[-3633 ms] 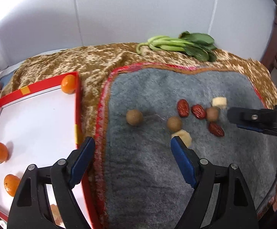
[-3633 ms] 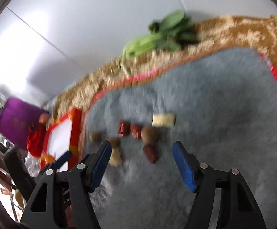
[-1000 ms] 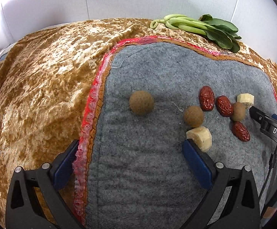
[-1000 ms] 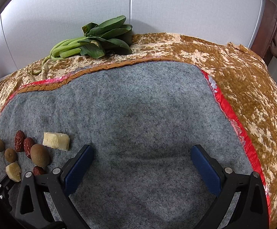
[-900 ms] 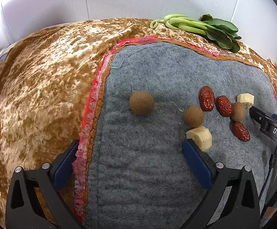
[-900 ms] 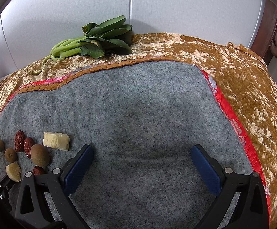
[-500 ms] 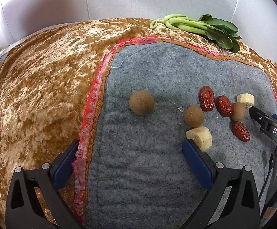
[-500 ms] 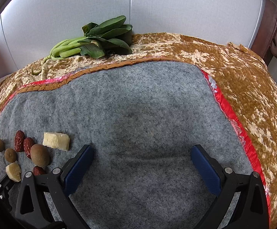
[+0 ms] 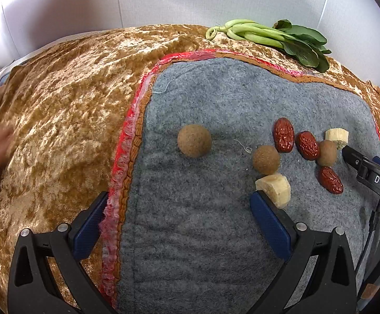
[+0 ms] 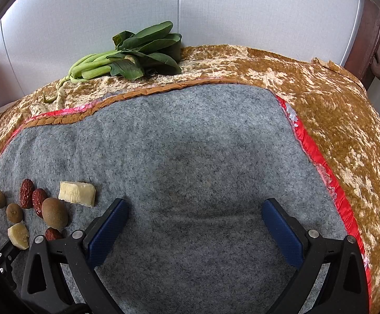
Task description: Organize fruits
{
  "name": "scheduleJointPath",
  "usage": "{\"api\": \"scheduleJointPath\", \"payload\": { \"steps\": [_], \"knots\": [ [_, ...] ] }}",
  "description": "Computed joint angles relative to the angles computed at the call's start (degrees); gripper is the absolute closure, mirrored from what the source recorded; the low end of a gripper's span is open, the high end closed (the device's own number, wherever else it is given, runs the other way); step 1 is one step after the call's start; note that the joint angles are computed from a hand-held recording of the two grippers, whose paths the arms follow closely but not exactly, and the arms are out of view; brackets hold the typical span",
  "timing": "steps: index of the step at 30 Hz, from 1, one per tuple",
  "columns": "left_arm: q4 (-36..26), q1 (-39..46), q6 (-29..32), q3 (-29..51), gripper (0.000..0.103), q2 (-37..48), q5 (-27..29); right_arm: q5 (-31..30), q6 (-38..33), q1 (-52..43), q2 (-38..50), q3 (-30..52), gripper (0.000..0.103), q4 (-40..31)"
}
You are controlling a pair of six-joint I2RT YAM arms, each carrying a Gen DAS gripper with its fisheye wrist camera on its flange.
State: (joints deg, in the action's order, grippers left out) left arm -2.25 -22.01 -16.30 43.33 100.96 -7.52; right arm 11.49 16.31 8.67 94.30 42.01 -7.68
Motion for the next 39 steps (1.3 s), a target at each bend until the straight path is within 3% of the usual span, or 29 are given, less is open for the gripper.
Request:
{"api": "scheduleJointPath", "payload": {
  "steps": [27,32,34,37,39],
  "knots": [
    [-0.44,-0.93,-0.1,0.74,0.0,0.61,-1.38,-0.25,-0.08,-0.03,-0.15,-0.03,0.001,-0.1],
    [-0.97,-1.21,-0.3,1.42,0.0,0.77,-1.74,-8.97,0.18,-4.64,-2.47,-2.74,0.001,2.84],
    [-0.9,-1.2,-0.3,1.23,0.0,0.73,-1.69,-7.63,0.17,-3.9,-2.69,-2.61,0.001,2.31],
    [-0.77,-1.1,-0.28,1.05,0.0,0.62,-1.49,-0.45,0.29,0.42,-0.49,0.58,0.001,-1.86],
    [-0.73,-1.1,-0.24,1.08,0.0,0.65,-1.51,0.19,0.55,0.95,-0.9,0.11,0.001,-1.54]
  ]
}}
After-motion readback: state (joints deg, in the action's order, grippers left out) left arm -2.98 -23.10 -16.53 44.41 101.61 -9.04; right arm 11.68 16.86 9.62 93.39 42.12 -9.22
